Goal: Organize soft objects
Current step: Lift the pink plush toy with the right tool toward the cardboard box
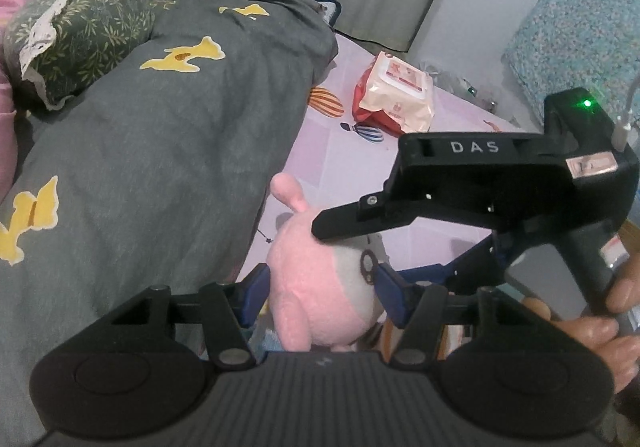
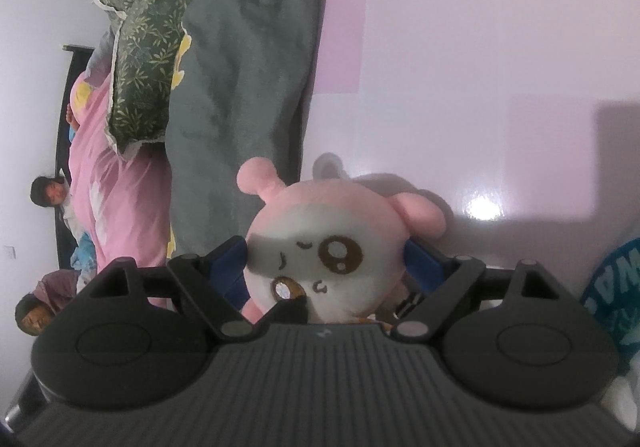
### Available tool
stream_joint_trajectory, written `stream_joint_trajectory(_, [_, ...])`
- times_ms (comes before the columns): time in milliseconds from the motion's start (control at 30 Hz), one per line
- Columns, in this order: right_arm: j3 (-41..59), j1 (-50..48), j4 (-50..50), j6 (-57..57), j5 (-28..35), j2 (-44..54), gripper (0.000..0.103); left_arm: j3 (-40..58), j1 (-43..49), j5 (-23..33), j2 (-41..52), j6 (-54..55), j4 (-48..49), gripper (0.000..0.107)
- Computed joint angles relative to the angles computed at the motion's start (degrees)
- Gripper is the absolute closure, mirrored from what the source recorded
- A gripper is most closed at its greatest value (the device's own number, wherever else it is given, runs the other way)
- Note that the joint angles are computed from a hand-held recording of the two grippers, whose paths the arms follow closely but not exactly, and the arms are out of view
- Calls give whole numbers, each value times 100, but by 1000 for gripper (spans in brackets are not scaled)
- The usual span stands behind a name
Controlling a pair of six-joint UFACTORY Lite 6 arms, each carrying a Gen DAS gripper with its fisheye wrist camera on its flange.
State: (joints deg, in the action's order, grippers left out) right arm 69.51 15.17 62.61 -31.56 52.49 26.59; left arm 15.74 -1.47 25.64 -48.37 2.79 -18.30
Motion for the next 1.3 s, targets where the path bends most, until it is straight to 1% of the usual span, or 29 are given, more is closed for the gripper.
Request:
stream_joint_trajectory(167, [-175, -60, 195, -251, -95, -128, 22, 79, -325, -93, 15, -728, 623, 51])
stream_joint_trajectory(300, [-214, -88, 311, -402, -93, -251, 22, 167, -424, -34, -125, -1086, 941, 51])
stream_joint_trajectory(400, [-226, -142, 472, -563, -6, -367, 22, 234, -592, 37, -343, -1604, 1449, 51])
stream_joint_trajectory(500, [-218, -177, 583, -648, 68, -501, 22, 350, -841, 158, -527, -2256, 2061, 51])
stream_joint_trajectory(600, [-184, -203, 690, -704, 138, -658, 22, 497, -1259, 360, -751, -3150, 2906, 51])
stream_joint_trajectory(767, [-168, -288, 771, -737, 239, -1024, 22, 771, -1847, 715, -969, -4096, 3795, 51])
stream_joint_trajectory(967, [-254, -473, 774, -726, 427, -1553, 22, 1105, -3043, 1456, -1187, -5634, 5132, 51])
stream_joint_trajectory(1100, [-386, -676, 746, -703, 609, -1972, 22, 1345, -4177, 2197, -1193, -6747, 6059, 50])
stream_joint_trajectory(1300, [-635, -1185, 588, -619, 1014, -2700, 22, 1796, -6380, 3626, -818, -8365, 7263, 50])
